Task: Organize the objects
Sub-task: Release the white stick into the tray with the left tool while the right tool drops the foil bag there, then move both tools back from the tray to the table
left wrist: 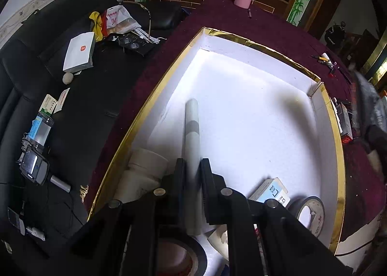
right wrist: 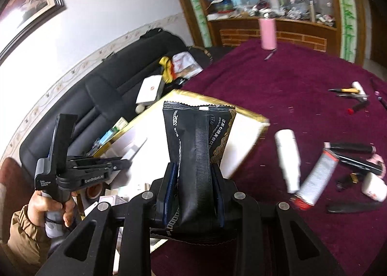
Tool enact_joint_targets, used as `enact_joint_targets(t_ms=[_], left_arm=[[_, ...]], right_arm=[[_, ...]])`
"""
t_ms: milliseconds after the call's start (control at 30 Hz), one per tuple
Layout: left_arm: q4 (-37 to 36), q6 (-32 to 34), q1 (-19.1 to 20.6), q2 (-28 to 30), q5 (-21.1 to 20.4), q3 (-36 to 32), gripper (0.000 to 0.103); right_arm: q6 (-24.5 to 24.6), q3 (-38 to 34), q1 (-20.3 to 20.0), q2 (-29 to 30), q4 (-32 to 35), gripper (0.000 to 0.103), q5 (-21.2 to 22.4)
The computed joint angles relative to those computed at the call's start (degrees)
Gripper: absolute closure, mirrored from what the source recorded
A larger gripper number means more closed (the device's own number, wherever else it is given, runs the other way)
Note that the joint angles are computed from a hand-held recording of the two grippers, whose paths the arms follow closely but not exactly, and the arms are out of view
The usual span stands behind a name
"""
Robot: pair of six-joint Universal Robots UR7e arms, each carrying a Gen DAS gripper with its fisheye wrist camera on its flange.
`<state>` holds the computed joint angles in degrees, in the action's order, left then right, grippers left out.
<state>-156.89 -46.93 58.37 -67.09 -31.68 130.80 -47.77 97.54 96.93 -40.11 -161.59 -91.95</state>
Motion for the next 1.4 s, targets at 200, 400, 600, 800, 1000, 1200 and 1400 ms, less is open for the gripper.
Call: enact_joint_targets(t_ms=[200,400,600,800,1000,1200,1400], left_arm=[[-2.24,1.24,-0.03,0.13,-0.14,0.72,0.090],[-4.56,2.53,-0.17,0.45,0.13,1.22,0.090],[-6.95,3.74,-0.12,0.44,-0.19,1.74,0.091],[-8.37,4.38,0.12,0.17,-0.93,1.97,0.091],[-10.09,2.63,-0.44,-0.93,-0.56,2.67,0.091],[-9.41,0.98,-3.25,-1.51,1.60,2.85,0.078],[-10.72,2.05,-5.93,0.07,2.76,1.83,0.067]], right_arm=[[-2.53,-4.47,2.12,5.62,3.92,0.072,-3.27],[-6.18,-8.85,3.48,10.61,4.16,0.072,-9.31],[-10.67,-10.03,4.09,11.44,9.04,0.072,-10.82],[-17.22,-11.66,3.55,10.00,23.21,0.058,-6.39],[-14.99,-10.67,2.14,8.52,22.40,0.051,-3.75],[-12.43,-5.75,0.88,4.66,16.85,0.034,0.66],[-8.79,-2.53,-0.39,1.28,13.03,0.020,6.93]])
